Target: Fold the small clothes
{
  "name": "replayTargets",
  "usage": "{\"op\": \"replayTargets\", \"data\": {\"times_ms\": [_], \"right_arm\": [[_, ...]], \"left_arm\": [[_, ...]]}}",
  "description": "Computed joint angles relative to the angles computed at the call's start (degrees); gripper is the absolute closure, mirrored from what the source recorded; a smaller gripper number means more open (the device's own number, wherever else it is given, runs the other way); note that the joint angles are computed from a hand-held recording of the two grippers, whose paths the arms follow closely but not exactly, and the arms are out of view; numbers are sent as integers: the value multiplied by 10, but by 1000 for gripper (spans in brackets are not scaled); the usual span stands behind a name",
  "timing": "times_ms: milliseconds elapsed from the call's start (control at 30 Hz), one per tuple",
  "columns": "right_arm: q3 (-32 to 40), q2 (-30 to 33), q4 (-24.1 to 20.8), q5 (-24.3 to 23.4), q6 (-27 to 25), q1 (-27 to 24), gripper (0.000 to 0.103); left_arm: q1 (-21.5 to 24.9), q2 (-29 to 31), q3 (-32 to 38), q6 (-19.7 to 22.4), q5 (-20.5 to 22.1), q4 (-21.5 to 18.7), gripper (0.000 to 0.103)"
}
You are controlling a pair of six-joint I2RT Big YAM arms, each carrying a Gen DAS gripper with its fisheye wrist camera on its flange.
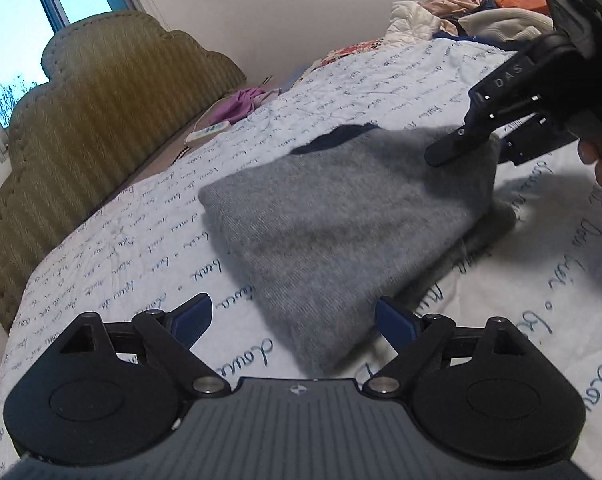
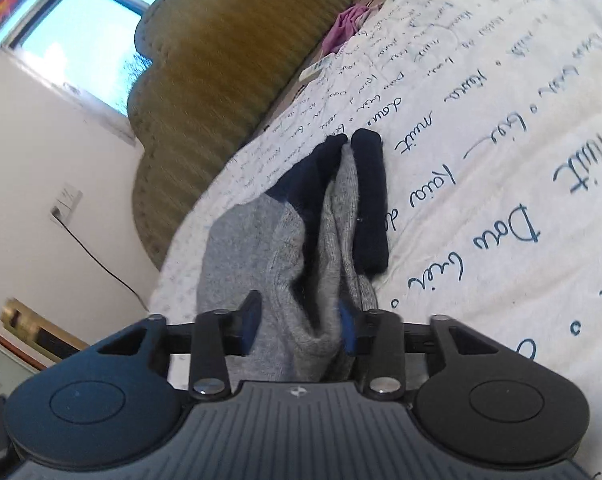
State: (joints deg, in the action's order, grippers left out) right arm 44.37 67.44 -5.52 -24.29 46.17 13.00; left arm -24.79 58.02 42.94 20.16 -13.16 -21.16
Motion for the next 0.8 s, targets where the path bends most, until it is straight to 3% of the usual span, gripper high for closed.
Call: {"op": "replayTargets", "data": {"times_ms": [100,333,433,500,600,667,767,800], "right_arm": [[2,-1,-13,9,8,5,84],[-9,-6,8,-11,47,2,92],[-14,-10,16,-28,57,3,93],[-8,-11,-19,-15,27,13,93],[-6,-12,-71,9,-19,29,93],[-11,-13,-74,-4,-32,26,93],[3,-25,-108,-14,-89,12,86],[7,-33,-113,-3,-108,7,78]], "left_arm": [[5,7,2,-4,-2,-12,13],[21,19,-1,-29,-83,24,13],[44,18,5,-52,-76,11,12],[54,21,13,-59,-58,-15,12],[52,11,7,-34,-44,-24,13],[50,2,6,-22,-30,-30,13],[61,-16,18,-34,18,-56,13],[66,-20,23,-39,34,-60,11]]}}
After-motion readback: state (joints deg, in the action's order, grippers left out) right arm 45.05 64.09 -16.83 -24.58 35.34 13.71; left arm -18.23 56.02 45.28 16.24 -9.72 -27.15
